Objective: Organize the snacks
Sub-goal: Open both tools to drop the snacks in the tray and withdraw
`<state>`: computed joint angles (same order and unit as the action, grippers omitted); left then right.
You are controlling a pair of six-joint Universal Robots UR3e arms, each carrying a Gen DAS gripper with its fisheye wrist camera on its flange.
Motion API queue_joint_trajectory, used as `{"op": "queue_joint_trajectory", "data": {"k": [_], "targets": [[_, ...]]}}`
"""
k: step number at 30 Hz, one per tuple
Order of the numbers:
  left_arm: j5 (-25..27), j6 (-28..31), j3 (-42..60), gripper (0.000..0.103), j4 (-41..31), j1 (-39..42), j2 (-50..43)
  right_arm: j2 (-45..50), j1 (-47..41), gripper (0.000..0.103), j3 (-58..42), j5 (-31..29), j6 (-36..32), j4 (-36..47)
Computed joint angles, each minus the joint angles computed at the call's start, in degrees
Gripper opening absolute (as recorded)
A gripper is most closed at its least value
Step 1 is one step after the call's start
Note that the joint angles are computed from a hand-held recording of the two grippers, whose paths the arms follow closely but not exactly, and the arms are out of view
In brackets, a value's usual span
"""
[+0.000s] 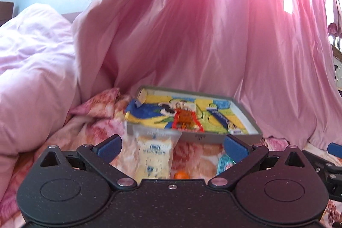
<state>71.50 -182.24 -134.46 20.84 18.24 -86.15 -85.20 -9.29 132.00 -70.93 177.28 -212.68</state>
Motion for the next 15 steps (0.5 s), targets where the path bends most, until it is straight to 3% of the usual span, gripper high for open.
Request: {"op": "queue_joint_trajectory", "data": {"k": [9, 15], "targets": [[-0.1, 4.4, -10.1, 0.101, 0.0, 1.7, 5.2, -1.4, 2.7, 0.103, 7.6, -2.5, -2.5, -3.4], [-0.2, 6.2, -11.1, 0.101, -5.7, 1.6, 3.9, 0.8, 5.1, 0.103, 10.7, -5.3, -2.8, -2.0]]}}
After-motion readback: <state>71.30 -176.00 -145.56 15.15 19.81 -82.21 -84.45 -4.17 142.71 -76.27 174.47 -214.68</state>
